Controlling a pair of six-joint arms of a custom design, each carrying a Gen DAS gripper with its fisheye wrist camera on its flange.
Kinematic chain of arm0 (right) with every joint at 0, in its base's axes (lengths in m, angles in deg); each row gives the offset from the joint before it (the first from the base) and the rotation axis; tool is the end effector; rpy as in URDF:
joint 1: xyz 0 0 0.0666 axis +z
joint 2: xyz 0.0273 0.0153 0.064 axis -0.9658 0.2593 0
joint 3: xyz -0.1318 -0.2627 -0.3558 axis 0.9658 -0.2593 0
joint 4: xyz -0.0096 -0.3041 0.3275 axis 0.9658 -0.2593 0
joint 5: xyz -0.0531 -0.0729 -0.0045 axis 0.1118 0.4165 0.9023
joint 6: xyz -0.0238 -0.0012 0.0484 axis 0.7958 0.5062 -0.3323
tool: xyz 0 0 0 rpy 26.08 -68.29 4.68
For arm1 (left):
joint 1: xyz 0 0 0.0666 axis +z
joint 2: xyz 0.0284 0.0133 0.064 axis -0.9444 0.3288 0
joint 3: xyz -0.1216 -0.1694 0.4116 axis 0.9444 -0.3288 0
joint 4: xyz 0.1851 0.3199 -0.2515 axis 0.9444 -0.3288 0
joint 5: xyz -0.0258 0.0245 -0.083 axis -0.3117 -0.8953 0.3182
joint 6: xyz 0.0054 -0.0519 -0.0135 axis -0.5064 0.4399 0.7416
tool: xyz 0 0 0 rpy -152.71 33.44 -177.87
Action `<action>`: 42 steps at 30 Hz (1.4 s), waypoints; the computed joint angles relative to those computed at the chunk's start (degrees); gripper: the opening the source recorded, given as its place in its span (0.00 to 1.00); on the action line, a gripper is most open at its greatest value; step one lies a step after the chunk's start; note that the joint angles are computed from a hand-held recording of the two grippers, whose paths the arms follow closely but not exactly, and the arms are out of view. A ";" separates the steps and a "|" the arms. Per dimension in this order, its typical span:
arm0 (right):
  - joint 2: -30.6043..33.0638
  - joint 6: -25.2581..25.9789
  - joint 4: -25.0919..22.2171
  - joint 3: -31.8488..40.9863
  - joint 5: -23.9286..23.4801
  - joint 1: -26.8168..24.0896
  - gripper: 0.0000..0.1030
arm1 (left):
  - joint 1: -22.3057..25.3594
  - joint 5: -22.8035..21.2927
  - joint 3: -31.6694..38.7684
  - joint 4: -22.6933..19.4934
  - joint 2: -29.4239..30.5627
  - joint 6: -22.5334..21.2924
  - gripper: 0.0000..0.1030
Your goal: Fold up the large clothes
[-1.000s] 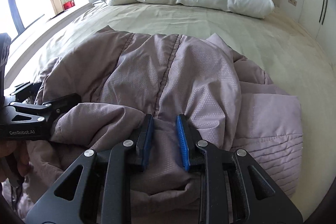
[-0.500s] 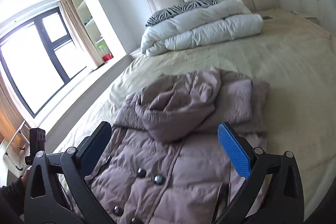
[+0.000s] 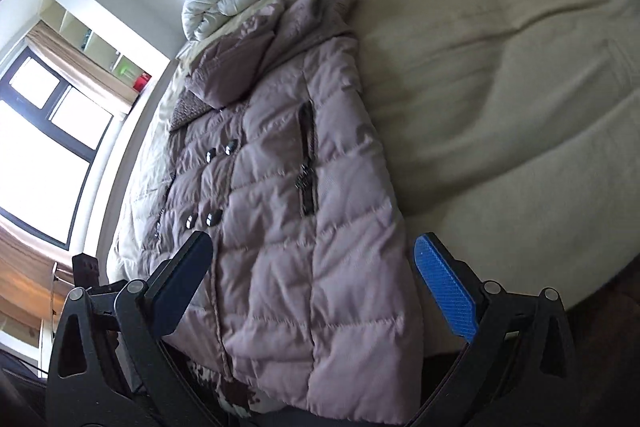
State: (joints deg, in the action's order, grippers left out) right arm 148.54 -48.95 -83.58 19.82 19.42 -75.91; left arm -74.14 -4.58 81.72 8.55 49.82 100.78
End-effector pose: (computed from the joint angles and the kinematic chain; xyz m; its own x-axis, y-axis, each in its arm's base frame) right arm 0.5797 0.0023 0.5195 -0.8476 0.3668 -0.3834 0.1624 0.8673 0.4706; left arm 0.6845 -0.0603 0.4311 -0.9606 -0.1902 -0.2027 -0.0297 0.7953 -0.6054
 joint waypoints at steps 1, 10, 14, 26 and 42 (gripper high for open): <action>-0.59 -0.50 -0.87 -1.23 -0.27 -0.22 1.00 | -0.15 0.66 0.08 -0.87 0.06 -0.53 1.00; -2.42 -1.41 -7.52 -6.25 -4.01 -1.47 0.97 | -1.67 2.66 -2.59 -2.62 -0.59 -2.35 0.99; -2.06 -1.73 -6.66 -6.45 -8.28 -1.72 0.82 | -2.26 3.23 -2.86 -3.16 -0.33 -1.97 0.96; -1.78 -2.58 -5.11 -7.60 -6.54 -0.48 0.21 | -2.84 2.46 -4.67 -0.04 -1.46 -1.06 0.25; -10.32 -3.81 -7.24 -10.74 -8.98 -0.57 0.08 | -2.92 8.57 -9.43 -4.75 -8.78 -4.14 0.13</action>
